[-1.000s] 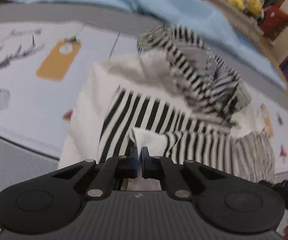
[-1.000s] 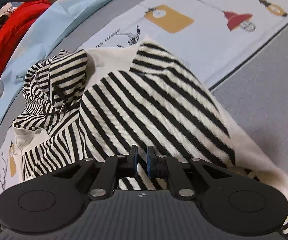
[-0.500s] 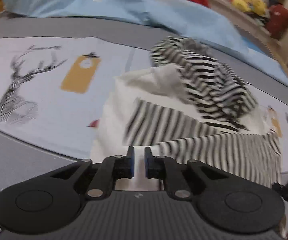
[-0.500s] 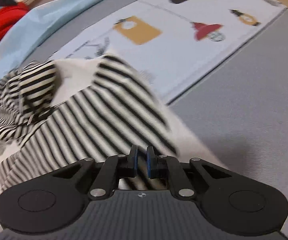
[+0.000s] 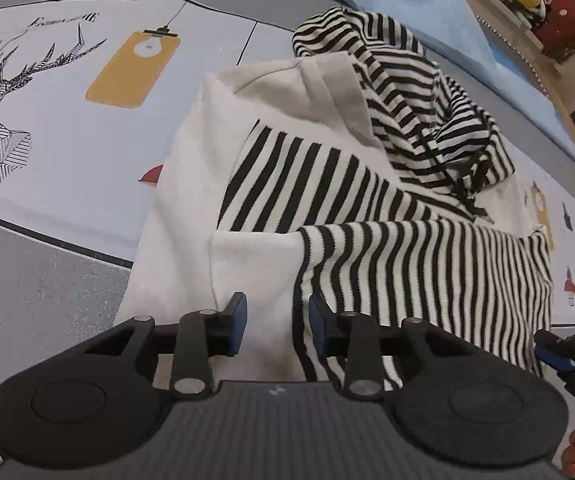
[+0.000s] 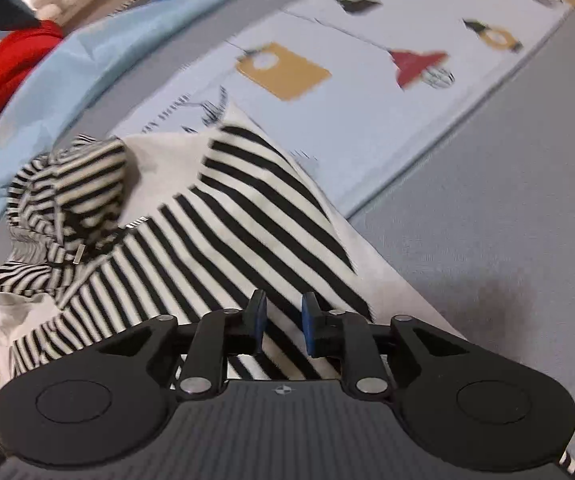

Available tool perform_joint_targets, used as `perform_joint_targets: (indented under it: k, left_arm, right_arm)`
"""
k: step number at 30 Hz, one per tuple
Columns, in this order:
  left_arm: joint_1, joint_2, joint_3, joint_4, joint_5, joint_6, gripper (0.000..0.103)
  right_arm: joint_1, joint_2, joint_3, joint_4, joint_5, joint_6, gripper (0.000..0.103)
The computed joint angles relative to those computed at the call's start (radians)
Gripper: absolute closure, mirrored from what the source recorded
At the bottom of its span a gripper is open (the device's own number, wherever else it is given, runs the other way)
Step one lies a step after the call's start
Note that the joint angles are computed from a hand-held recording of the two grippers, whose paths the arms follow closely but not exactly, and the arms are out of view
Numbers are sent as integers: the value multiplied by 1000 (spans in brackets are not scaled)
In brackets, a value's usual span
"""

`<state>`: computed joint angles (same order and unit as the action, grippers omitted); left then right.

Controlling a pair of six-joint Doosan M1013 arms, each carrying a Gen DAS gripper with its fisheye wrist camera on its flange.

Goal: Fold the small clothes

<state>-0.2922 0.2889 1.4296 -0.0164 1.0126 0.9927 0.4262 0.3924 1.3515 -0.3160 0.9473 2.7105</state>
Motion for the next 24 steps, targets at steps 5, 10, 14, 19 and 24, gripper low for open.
perform_joint_targets:
  k: [5, 10, 14, 19, 24]
  left_arm:
    - [1, 6, -4, -5, 19, 17, 65]
    - [-3, 1, -3, 6, 15, 16, 61]
    - [-16, -6, 0, 59, 8, 2, 61]
    - [-34, -17, 1, 149, -23, -27, 61]
    - [-56, -38, 17, 298, -94, -124, 62]
  right_arm:
    - [-19, 2, 5, 79, 6, -30, 79]
    - [-11, 1, -7, 48, 5, -57, 76]
    - [-3, -4, -11, -25, 12, -55, 75]
    - [3, -19, -6, -130, 2, -36, 75]
    - [-10, -38, 10, -109, -7, -40, 74]
